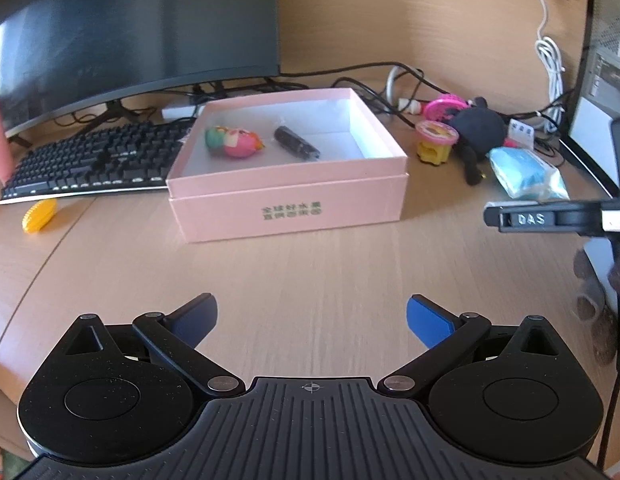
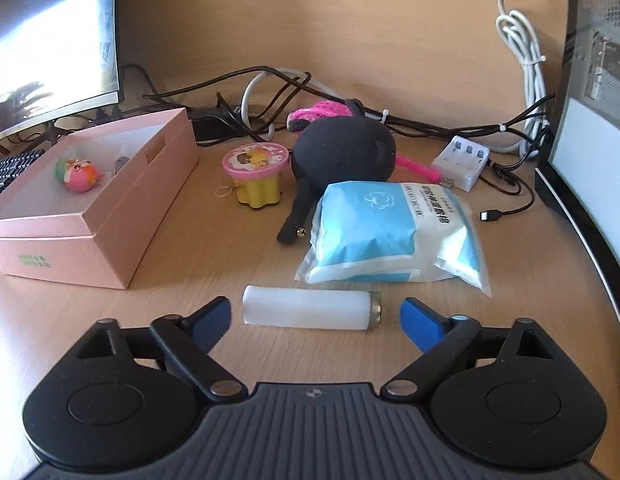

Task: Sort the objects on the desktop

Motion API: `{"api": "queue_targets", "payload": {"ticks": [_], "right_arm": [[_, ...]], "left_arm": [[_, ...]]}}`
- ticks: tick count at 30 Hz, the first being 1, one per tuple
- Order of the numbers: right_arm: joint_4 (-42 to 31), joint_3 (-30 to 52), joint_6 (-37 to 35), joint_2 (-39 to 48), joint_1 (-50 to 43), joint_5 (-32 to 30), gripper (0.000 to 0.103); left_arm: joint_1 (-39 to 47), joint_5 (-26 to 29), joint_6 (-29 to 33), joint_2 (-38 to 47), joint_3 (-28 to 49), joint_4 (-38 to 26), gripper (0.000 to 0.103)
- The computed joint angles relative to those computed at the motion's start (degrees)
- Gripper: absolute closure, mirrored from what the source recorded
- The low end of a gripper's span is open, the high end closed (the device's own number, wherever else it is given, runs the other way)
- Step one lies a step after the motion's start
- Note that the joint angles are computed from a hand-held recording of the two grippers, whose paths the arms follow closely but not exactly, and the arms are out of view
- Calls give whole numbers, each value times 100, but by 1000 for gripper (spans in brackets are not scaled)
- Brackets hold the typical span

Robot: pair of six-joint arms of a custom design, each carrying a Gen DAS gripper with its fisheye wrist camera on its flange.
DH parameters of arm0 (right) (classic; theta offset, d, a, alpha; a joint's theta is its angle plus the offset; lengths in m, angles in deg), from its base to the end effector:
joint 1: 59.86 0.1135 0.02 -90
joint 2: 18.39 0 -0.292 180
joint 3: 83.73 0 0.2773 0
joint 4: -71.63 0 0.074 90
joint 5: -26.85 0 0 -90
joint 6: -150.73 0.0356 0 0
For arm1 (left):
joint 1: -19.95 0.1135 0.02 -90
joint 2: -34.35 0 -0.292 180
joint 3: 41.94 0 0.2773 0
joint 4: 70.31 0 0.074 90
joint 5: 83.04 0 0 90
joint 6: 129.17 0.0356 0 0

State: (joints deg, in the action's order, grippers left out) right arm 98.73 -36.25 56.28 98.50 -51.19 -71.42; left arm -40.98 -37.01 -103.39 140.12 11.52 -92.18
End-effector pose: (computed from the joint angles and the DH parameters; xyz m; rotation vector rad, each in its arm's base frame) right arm 0.3258 0.0549 0.0408 -0.3368 2.2837 0.2042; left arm 0.1654 -0.2468 0.0792 -0.1981 2.3319 0.1463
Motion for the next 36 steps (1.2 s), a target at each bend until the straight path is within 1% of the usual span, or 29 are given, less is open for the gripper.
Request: {"api": "queue_targets", "payload": {"ticks": [1, 5, 9, 12, 14, 15, 19, 20, 22, 23, 24, 25, 26, 28, 29, 30, 31, 32, 33, 34, 36], "right_arm": [[-109, 41, -59, -6, -7, -71, 28], [-120, -180, -365, -211, 5, -508, 28], [-475, -436, -1136, -524, 47, -1563, 28], [-675, -486, -1435, -604, 188, -2002, 28], [-594, -527, -1378, -613, 305, -1992, 23], [-539, -544, -1328, -615, 330, -1969, 22], [-481, -589, -1248, -718, 162, -2013, 22], [-375, -641, -1209, -764, 72, -2024, 22], [78, -740, -987, -782, -61, -1833, 22], [185, -698, -926, -754, -51, -1629, 29], [228, -615, -915, -711, -14, -1401, 38], [70, -418, -960, -649, 85, -1106, 62], [-92, -242, -941, -599, 182, -857, 74], [-2, 9, -649, -436, 348, -291, 75], [184, 86, -468, -351, 423, 66, 74], [428, 146, -279, -265, 494, 471, 70], [576, 209, -176, -194, 517, 804, 50], [696, 270, -75, -133, 525, 1100, 21], [855, 326, 36, -48, 498, 1327, 11], [904, 427, 63, 49, 409, 1380, 6], [538, 724, 23, 173, 246, 1341, 6]], "left_arm": [[-14, 19, 7, 9, -5, 8, 0], [-34, 187, 96, 41, -56, 58, 0], [-112, 318, 250, 175, -39, 105, 0], [-166, 378, 406, 277, -17, 182, 0], [-172, 413, 478, 353, 13, 212, 0], [-167, 433, 509, 380, 18, 244, 0], [-95, 523, 666, 413, -10, 454, 0], [-74, 540, 709, 424, -9, 508, 0], [-34, 544, 788, 423, -12, 604, 0], [-16, 531, 813, 416, -11, 634, 0], [1, 518, 839, 397, -24, 666, 0], [13, 494, 861, 373, -33, 677, 0], [20, 462, 879, 346, -44, 673, 0], [30, 401, 924, 246, -92, 643, 0], [38, 374, 924, 193, -126, 628, 0], [55, 353, 905, 130, -168, 605, 0], [79, 342, 868, 86, -206, 590, 0], [103, 342, 838, 37, -251, 588, 0], [134, 352, 817, -8, -296, 609, 0], [159, 367, 801, -49, -343, 651, 0], [191, 419, 850, -73, -390, 768, 0]]}}
